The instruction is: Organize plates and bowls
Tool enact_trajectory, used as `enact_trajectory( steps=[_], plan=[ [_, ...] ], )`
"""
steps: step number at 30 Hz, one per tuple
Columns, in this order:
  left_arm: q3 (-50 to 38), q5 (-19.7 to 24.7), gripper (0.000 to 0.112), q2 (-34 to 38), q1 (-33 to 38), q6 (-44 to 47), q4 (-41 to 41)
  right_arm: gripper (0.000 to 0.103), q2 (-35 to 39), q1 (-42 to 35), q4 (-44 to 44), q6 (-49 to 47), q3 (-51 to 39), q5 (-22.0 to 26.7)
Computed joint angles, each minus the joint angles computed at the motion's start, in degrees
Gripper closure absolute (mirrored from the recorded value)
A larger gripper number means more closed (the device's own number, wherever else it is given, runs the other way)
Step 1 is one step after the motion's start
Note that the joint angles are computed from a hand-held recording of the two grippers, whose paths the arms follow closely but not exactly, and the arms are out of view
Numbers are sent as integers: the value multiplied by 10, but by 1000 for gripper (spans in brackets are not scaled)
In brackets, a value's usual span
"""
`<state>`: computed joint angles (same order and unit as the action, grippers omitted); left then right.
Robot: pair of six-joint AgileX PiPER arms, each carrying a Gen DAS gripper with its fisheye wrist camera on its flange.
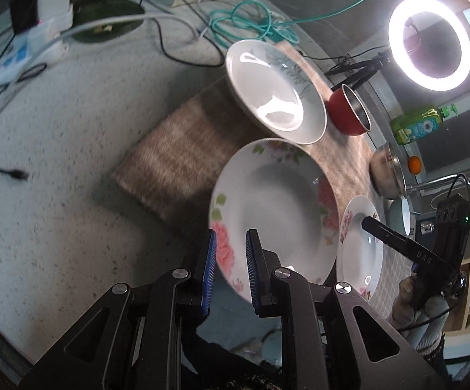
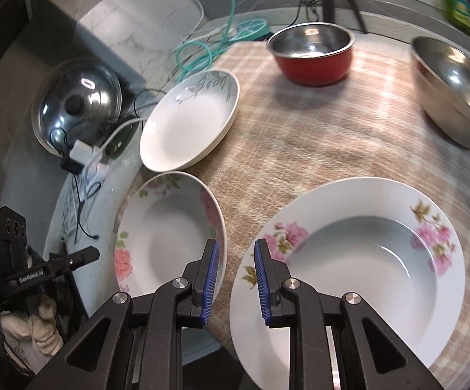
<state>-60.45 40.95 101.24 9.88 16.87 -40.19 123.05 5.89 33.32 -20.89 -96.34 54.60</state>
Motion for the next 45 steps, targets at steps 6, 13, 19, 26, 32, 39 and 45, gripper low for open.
enact_trajectory(
  steps=[6, 13, 19, 26, 32, 39, 45],
  plan=[
    [16, -5, 96, 8, 7, 19, -24, 83, 42, 22, -28, 10, -56, 30],
    [3, -3, 96, 29, 8, 35, -37, 83, 75, 36, -42, 26, -98, 48],
    [-10, -4, 96, 41, 3, 27, -24, 83, 93, 42, -54, 40, -123, 56],
    [-26, -1, 96, 55, 0, 22, -11, 83, 103, 43, -54, 44, -134, 62],
    [-34, 0, 96, 64, -3, 18, -3, 83, 110, 43, -50, 46, -144, 71],
    [-43, 3, 96, 72, -8, 16, -1, 83, 119, 42, -46, 44, -158, 83],
    [-44, -2, 99, 74, -12, 12, 5, 89, 124, 41, -39, 39, -162, 94]
  ],
)
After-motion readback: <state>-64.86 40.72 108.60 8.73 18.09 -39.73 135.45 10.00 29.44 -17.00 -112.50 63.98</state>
